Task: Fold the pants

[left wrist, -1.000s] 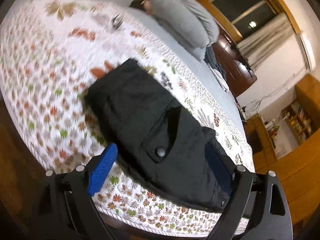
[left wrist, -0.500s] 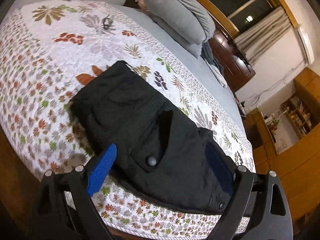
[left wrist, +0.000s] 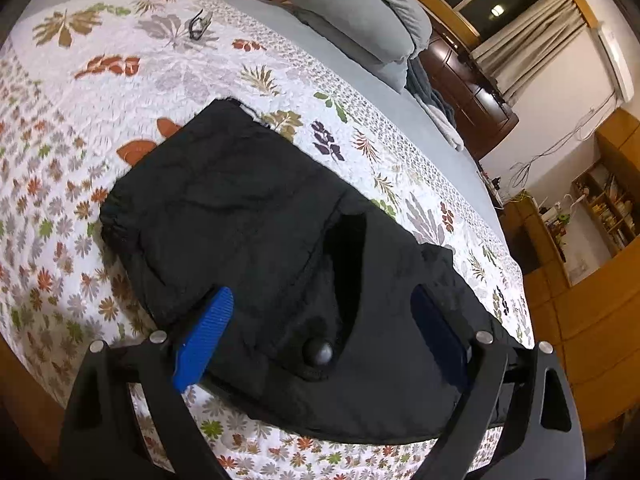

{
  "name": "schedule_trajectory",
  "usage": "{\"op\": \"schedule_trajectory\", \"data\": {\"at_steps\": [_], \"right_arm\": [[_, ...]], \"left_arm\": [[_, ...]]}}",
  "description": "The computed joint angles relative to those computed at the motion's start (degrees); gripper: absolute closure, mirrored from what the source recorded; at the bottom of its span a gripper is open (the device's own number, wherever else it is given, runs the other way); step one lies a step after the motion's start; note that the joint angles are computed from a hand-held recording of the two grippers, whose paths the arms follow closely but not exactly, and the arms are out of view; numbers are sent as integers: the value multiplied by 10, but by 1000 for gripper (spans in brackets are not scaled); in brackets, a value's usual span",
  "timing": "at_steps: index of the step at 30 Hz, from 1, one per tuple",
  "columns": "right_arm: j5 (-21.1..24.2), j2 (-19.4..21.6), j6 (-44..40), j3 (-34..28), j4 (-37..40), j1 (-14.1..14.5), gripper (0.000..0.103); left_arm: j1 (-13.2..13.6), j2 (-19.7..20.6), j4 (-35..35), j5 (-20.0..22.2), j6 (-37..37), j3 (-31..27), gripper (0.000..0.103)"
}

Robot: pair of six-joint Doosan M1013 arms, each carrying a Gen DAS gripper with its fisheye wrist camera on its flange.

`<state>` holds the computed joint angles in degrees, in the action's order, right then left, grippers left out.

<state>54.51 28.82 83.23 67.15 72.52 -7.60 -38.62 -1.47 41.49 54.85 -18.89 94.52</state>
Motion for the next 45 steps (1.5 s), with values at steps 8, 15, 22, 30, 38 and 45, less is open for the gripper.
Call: {"op": "schedule_trajectory", "data": {"at_steps": [8, 15, 22, 30, 38, 45], "right_arm": [[3, 8, 27, -23, -21, 4, 49], [-11, 5, 33, -21, -35, 9, 81], [-27, -5, 45, -34, -88, 18, 87], [-30, -12, 78, -80, -196, 39, 89], [-4, -13, 112, -145, -336, 70, 89], [5, -20, 84, -183, -411, 104, 90]], "left_arm": [[4, -12, -1, -33, -38, 29, 13], [3, -16, 2, -44, -56, 37, 13], [4, -17, -7, -46, -58, 40, 15], [5, -26, -3, -59, -64, 51, 18], [2, -37, 7, -69, -80, 65, 19], [0, -43, 9, -74, -82, 72, 19]]}}
